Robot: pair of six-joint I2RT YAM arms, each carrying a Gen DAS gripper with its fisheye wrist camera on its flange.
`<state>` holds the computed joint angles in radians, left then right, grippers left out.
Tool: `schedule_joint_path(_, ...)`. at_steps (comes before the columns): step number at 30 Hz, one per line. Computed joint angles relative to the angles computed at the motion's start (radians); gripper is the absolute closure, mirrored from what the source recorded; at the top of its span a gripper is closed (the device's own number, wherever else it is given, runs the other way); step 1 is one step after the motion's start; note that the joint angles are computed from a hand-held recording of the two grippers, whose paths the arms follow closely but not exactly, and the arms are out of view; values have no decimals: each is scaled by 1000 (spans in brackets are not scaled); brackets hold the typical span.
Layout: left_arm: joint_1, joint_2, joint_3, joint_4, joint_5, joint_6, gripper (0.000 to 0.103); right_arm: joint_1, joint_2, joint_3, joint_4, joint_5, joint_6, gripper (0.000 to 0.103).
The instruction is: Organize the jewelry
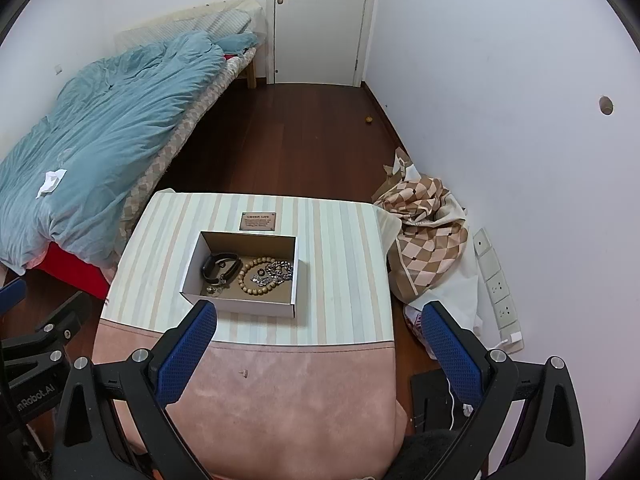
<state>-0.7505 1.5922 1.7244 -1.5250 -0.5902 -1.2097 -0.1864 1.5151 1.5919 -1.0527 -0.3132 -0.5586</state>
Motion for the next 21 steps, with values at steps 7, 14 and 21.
schedule_joint_path(7,2,7,13,-11,-7,3,0,1,5,9,-10,-2,4,0)
schedule_joint_path(14,0,20,33,-21,-11,1,0,0,5,1,-11,-1,2,0)
schedule_joint_path(21,-4,23,37,-25,-16,-5,0,-2,-6,-11,-4,-5,3,0)
